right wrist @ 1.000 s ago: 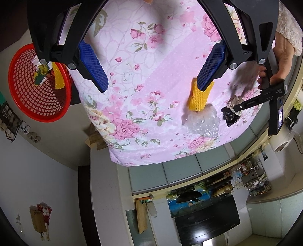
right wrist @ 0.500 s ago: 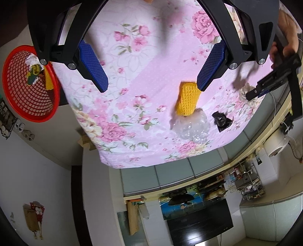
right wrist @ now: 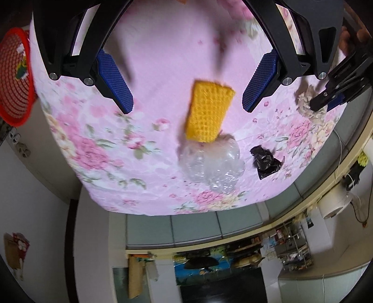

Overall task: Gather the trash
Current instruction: 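Grasp the cream mesh cloth with the left tool while the right grasps the yellow foam sleeve, then carry the cream cloth and yellow foam sleeve with both tools to the red basket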

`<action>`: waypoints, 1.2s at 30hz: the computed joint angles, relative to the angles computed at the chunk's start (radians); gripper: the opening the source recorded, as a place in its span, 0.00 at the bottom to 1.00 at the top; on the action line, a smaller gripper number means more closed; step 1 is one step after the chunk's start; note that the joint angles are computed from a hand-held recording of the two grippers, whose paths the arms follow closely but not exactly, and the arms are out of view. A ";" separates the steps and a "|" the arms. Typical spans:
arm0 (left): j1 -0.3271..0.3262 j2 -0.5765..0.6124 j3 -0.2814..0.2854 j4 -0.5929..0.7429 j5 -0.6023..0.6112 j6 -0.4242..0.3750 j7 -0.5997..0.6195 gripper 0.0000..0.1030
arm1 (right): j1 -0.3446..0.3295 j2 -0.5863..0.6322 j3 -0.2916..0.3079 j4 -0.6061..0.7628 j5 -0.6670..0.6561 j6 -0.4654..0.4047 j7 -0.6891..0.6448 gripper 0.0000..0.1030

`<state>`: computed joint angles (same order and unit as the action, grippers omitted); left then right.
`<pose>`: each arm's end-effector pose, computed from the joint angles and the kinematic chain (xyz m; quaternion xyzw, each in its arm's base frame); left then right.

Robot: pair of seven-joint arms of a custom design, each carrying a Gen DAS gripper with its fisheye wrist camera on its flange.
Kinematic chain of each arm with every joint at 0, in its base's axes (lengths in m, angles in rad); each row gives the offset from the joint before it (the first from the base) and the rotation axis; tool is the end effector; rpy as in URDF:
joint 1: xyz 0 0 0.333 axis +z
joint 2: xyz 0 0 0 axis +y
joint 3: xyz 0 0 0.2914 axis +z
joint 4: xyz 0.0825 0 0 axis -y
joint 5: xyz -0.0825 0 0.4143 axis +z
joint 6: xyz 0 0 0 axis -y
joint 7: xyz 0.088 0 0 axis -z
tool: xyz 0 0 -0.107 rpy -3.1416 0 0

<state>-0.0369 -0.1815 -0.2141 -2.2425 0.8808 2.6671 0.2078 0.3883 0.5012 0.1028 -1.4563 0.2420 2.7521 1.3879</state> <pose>0.5378 -0.1644 0.4618 -0.7660 0.4952 -0.2685 0.3097 0.6859 0.3379 0.4569 -0.7783 0.4858 -0.1411 0.3720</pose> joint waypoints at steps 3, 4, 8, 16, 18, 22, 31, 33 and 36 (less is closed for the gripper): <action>0.005 -0.007 0.004 -0.008 0.003 0.006 -0.013 0.38 | 0.026 0.062 -0.016 0.084 -0.032 -0.004 0.021 0.89; 0.007 -0.009 0.004 -0.010 0.002 0.009 -0.015 0.38 | 0.034 0.089 -0.021 0.120 -0.042 -0.002 0.027 0.89; 0.012 -0.013 0.006 -0.018 -0.003 0.024 -0.016 0.38 | 0.053 0.178 -0.036 0.254 -0.075 -0.086 0.060 0.89; 0.016 -0.012 0.002 -0.018 -0.003 0.027 -0.014 0.38 | 0.082 0.220 -0.062 0.309 -0.138 -0.143 0.101 0.81; 0.016 -0.010 0.001 -0.017 -0.002 0.026 -0.013 0.38 | 0.076 0.225 -0.056 0.318 -0.138 -0.162 0.098 0.74; 0.014 -0.006 0.001 -0.012 -0.003 0.023 -0.006 0.38 | 0.074 0.244 -0.057 0.346 -0.145 -0.218 0.100 0.57; 0.008 -0.012 -0.004 -0.011 0.007 0.006 -0.020 0.38 | 0.052 0.193 -0.037 0.265 -0.121 -0.174 0.079 0.35; 0.007 -0.015 -0.005 -0.012 0.009 0.003 -0.023 0.38 | 0.044 0.174 -0.030 0.237 -0.107 -0.165 0.068 0.34; 0.007 -0.023 -0.006 -0.016 0.013 0.001 -0.026 0.38 | 0.029 0.133 -0.016 0.179 -0.080 -0.140 0.047 0.32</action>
<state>-0.0297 -0.2048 -0.2202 -2.2581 0.8935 2.6684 0.1818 0.4176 0.6341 0.0863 -1.2772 0.1616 2.6124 1.4346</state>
